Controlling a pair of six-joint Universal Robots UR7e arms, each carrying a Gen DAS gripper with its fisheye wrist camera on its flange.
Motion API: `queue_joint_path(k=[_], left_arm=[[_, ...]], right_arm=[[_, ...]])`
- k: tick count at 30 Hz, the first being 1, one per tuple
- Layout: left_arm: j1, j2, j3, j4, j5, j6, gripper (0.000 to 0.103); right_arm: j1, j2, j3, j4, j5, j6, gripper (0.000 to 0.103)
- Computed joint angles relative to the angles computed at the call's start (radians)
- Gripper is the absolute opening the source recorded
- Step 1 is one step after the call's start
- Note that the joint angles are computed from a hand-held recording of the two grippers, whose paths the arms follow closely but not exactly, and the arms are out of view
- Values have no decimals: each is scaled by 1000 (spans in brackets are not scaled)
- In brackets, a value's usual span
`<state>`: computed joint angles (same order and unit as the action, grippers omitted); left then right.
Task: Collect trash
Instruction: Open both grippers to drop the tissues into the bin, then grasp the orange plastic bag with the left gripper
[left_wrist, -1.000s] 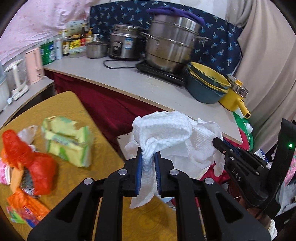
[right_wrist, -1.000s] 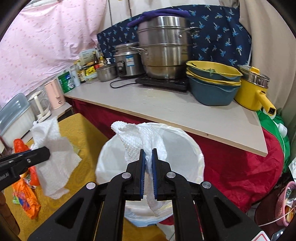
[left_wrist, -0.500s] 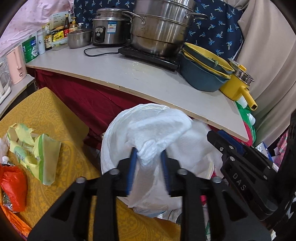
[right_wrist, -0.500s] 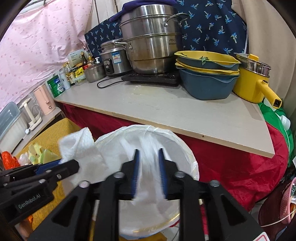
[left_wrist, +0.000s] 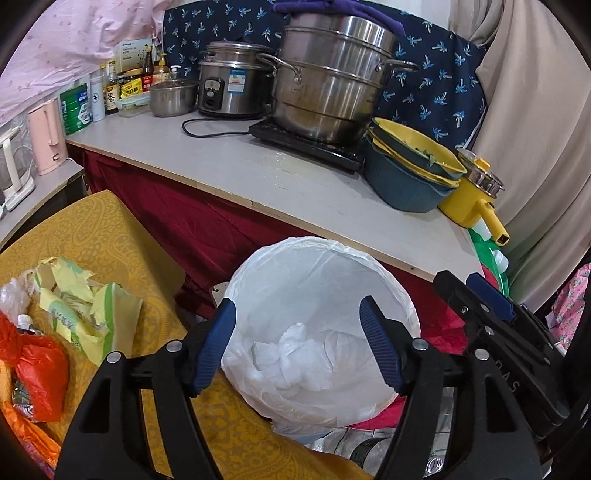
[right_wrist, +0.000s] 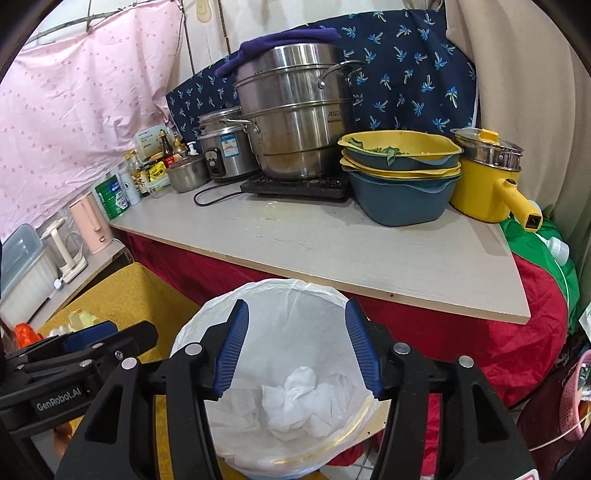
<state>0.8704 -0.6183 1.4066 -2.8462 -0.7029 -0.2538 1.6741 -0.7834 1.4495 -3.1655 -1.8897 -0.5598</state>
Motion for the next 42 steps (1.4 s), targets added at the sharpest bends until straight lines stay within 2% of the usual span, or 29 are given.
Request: queue_joint_path(k=[7, 15, 22, 26, 30, 35, 39, 42], left_arm=[[-31, -76, 99, -62, 61, -13, 72], [-69, -204, 262, -126, 143, -59, 73], [-103, -359, 447, -111, 254, -182, 79], [-112, -472, 558, 1, 301, -355, 81], [-121, -594, 661, 203, 345, -591, 83], [-123, -737, 757, 487, 349, -881, 83], [-117, -803, 806, 595, 331, -997, 83], [-109, -820, 830, 612, 308, -1025, 83]], right_arm=[[30, -32, 61, -30, 17, -4, 62], [86, -62, 141, -46, 37, -17, 63], [140, -75, 216, -45, 62, -31, 66], [168, -73, 256, -31, 74, -30, 67], [193, -63, 292, -19, 78, -32, 67], [216, -43, 324, -8, 80, -27, 67], [229, -27, 345, -5, 81, -21, 67], [237, -13, 351, 2, 74, -16, 67]])
